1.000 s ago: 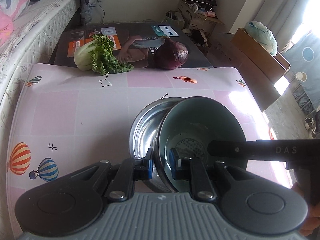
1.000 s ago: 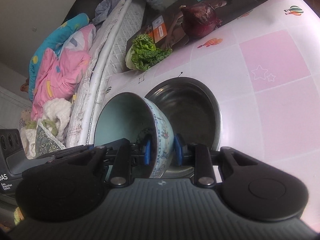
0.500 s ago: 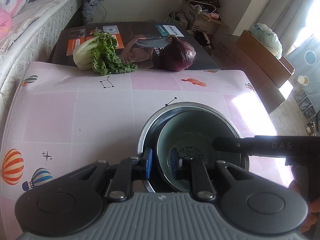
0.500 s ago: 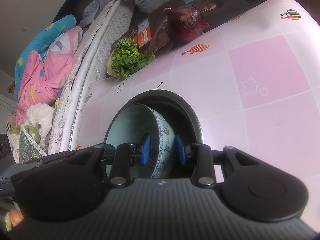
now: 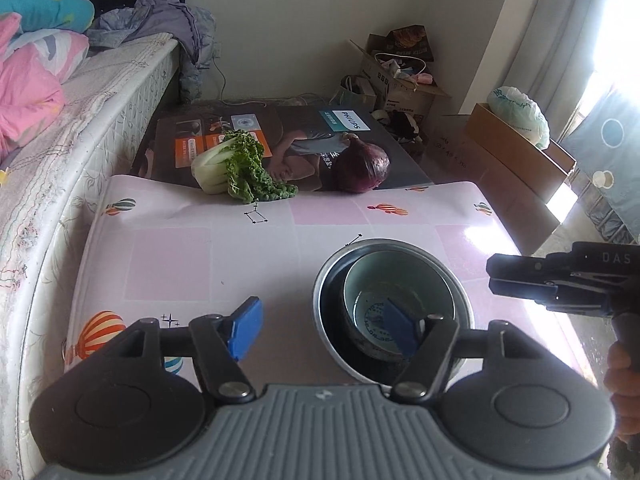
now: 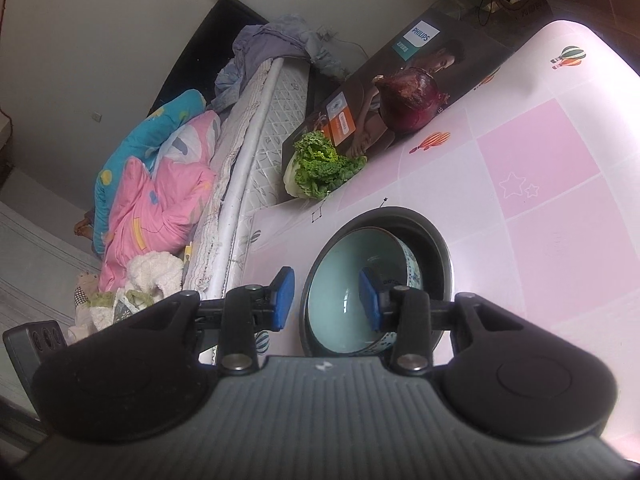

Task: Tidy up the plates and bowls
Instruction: 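Move the right gripper to the large steel plate rim and close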

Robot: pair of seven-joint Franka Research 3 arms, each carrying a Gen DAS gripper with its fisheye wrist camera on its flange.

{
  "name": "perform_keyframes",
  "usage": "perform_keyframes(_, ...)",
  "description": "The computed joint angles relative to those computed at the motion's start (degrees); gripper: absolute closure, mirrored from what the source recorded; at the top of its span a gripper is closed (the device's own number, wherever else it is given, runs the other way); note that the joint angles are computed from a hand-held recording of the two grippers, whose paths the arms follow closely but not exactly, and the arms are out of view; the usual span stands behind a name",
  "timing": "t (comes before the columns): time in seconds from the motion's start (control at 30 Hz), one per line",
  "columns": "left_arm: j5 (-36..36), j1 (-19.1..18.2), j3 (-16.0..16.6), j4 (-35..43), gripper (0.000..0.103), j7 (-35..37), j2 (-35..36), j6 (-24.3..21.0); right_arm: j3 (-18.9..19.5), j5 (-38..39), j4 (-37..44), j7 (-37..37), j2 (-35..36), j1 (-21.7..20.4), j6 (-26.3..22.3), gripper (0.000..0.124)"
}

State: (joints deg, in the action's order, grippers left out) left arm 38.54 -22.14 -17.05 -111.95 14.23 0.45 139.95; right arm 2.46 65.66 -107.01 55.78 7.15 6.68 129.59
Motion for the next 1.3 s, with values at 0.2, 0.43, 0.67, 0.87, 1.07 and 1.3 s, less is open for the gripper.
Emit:
perform_keyframes(0.2,-0.05,-1.29,-3.29,-10.47,0.014,-2.55,-13.23,-1.70,-2.70,3.20,-16.55,-7.01,-17.84,0.96,0.89,0.086)
perform_keyframes(0.43,-5.21,-3.66,-8.90,-23.65,0.009,-9.11,-29.42,-4.66,-6.17,4.35,-35.29,-7.75,-36.88,4.88,-0.57,0.084)
perform_keyframes(0.67,-10.47,-8.11,-15.67,-30.57,0.009,-18.80,-37.38,-14.06,-3.57,1.84,-47.93,-4.73,-49.48,10.67,2.29,0.084)
perform_keyframes(0.87,-12.06,-11.84,-18.28,-30.86,0.009,-25.79,-34.87,-23.33,0.19,0.43,-53.71,-1.07,-53.22,17.01,6.64,0.084)
perform_keyframes(1.07,-12.61,-15.04,-16.46,-32.56,0.013,-29.26,-33.65,-26.54,0.89,0.88,-55.58,0.33,-51.76,23.22,11.09,0.085)
perform_keyframes(1.3,-11.93,-16.10,-14.04,-34.37,0.029,-29.02,-33.18,-26.36,1.09,3.69,-56.49,1.29,-49.78,27.26,15.74,0.087)
